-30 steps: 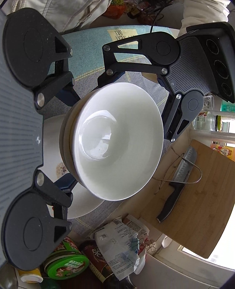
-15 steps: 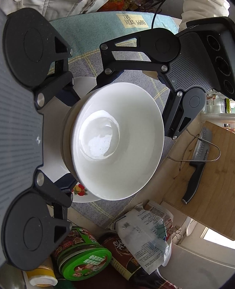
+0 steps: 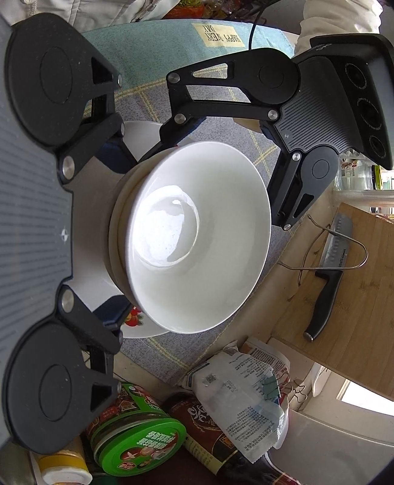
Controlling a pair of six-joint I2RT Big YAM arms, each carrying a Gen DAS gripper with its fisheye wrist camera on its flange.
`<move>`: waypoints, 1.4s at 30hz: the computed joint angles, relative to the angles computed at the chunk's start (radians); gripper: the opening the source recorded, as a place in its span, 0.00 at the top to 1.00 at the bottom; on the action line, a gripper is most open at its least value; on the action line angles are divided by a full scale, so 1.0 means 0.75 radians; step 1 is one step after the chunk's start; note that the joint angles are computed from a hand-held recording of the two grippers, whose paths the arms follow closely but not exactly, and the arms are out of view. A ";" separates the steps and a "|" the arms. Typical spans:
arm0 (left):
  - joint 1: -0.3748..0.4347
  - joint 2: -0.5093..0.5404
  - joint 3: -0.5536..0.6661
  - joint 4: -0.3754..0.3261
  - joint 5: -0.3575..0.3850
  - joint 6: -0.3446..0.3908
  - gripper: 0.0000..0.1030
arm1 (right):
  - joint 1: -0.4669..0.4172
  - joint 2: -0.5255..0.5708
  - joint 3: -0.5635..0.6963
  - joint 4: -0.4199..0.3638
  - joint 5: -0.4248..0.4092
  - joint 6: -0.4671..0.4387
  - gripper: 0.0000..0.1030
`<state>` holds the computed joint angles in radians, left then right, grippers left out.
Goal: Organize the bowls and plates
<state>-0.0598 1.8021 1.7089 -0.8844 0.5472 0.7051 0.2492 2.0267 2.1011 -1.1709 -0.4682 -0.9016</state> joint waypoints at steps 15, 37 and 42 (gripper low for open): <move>-0.002 -0.354 -0.521 0.654 -0.240 -0.402 0.01 | 0.012 -0.202 -0.323 0.278 0.144 0.307 0.00; -0.003 -0.670 -0.674 0.464 -0.477 -0.894 0.01 | 0.340 -0.691 -0.919 0.643 0.991 1.530 0.00; -0.003 -0.705 -0.689 0.446 -0.503 -0.867 0.01 | 0.359 -0.722 -0.949 0.639 1.023 1.575 0.00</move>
<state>-0.0624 1.2731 1.1920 -0.5499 0.1699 0.0549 0.5188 1.4852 1.3897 -0.6916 0.2987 0.2798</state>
